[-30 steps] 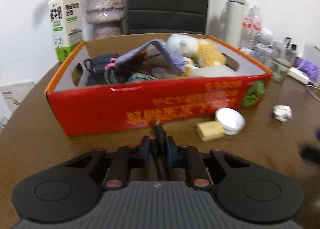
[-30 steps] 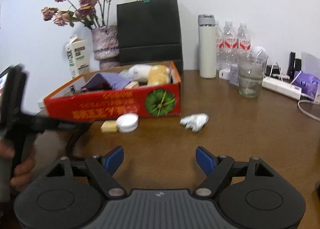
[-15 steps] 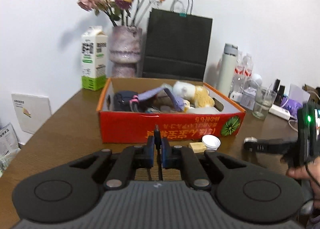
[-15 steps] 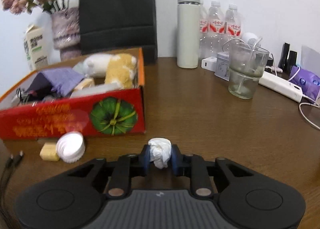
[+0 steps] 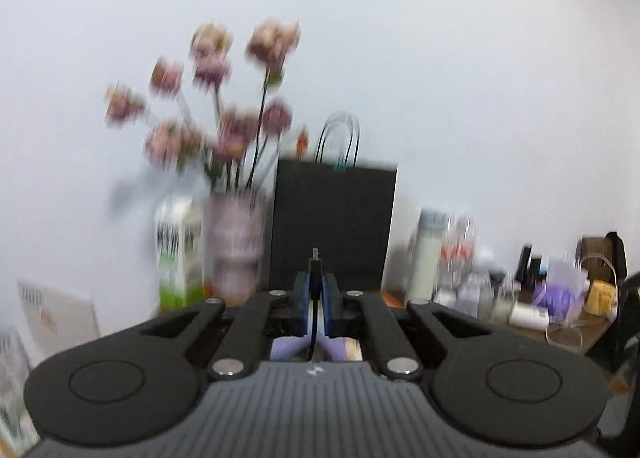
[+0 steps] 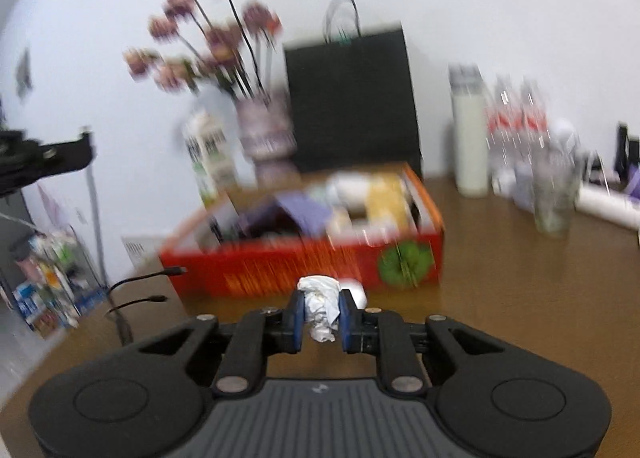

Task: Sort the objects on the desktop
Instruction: 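Lower the cable and foil into the box and open both tools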

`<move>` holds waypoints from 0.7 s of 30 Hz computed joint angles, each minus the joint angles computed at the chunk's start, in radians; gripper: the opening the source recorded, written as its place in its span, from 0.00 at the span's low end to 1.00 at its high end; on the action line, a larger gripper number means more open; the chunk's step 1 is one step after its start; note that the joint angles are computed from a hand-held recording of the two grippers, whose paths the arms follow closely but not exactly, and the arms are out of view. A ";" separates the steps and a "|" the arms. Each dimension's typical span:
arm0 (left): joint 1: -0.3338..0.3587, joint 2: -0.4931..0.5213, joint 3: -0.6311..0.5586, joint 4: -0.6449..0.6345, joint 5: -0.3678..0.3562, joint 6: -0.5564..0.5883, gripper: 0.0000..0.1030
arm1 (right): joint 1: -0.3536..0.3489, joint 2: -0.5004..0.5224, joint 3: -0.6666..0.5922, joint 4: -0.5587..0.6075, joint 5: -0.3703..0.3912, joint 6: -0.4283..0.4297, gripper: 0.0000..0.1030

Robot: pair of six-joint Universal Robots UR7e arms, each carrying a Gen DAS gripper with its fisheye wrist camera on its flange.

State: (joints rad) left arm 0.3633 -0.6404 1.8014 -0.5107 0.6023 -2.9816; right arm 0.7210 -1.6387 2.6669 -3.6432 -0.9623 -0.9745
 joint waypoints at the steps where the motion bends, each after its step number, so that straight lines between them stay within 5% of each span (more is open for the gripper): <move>1: 0.013 -0.011 -0.022 -0.010 0.008 0.050 0.07 | 0.026 0.000 -0.016 -0.006 -0.004 0.011 0.16; 4: 0.068 -0.009 -0.128 0.043 0.085 0.146 0.07 | 0.122 0.035 -0.076 -0.047 -0.078 0.054 0.16; 9: 0.177 0.130 -0.373 0.163 0.088 0.276 0.07 | 0.245 0.108 -0.204 0.008 -0.172 0.101 0.16; 13: 0.254 0.282 -0.612 0.348 0.016 0.327 0.07 | 0.338 0.200 -0.318 0.030 -0.299 0.099 0.16; 17: 0.319 0.423 -0.828 0.571 -0.012 0.261 0.10 | 0.401 0.291 -0.455 0.143 -0.410 0.114 0.16; 21: 0.349 0.455 -0.873 0.730 0.048 0.116 0.34 | 0.446 0.387 -0.557 0.259 -0.532 0.106 0.17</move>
